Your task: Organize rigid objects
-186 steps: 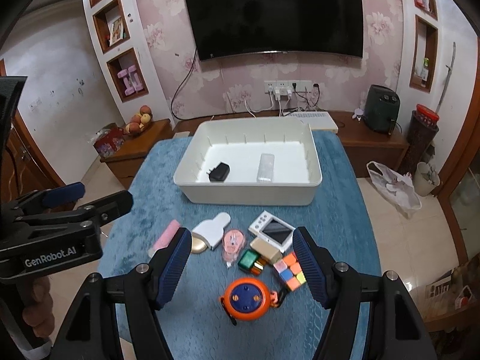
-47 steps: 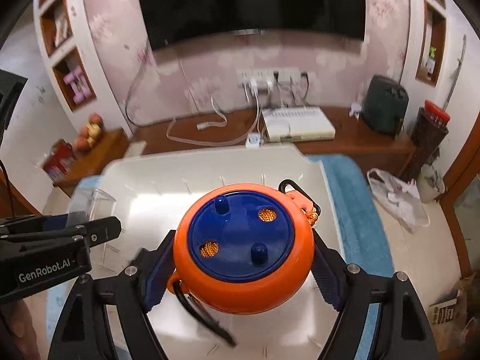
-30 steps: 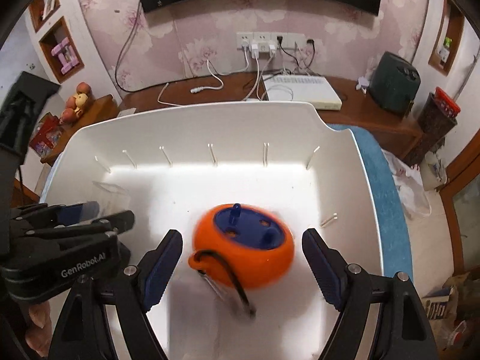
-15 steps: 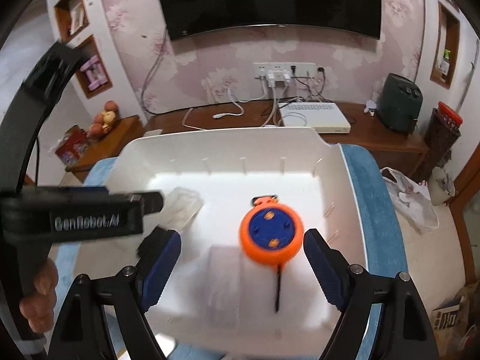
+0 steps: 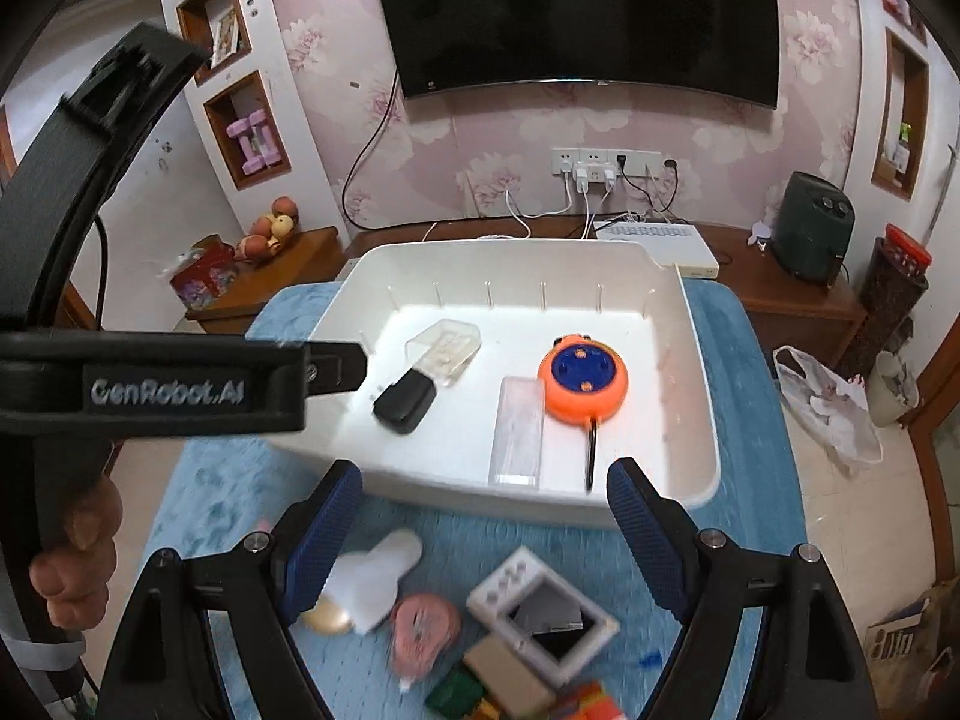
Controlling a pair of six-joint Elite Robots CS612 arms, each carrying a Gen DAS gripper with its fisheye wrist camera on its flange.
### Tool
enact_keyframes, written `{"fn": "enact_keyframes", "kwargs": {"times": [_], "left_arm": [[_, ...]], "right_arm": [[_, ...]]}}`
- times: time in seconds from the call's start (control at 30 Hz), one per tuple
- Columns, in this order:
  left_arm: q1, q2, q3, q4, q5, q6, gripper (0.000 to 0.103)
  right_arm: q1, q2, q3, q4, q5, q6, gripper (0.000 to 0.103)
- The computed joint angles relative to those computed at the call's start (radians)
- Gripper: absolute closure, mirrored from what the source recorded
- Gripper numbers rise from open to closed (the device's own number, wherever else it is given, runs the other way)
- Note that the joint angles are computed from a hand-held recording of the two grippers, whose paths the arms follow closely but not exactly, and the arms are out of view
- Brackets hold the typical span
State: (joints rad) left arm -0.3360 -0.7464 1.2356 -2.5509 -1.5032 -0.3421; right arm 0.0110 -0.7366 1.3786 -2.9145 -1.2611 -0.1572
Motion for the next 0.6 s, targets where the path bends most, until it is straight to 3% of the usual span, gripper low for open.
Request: {"fn": "enact_keyframes", "kwargs": {"times": [0.2,0.4,0.6], "left_arm": [[-0.019,-0.073,0.115,-0.096,0.036,0.015,0.012],[-0.046,-0.13,0.22,-0.191,0.104,0.06,0.005],[-0.066,-0.143,0.282,-0.22,0.175,0.115,0.005]], "right_arm": [[-0.027,-0.068,0.11,-0.088,0.043,-0.002,0.019],[-0.047,-0.113,0.201,-0.155,0.012,-0.008,0.019],[-0.057,-0.127,0.272,-0.193,-0.025,-0.003,0.019]]}}
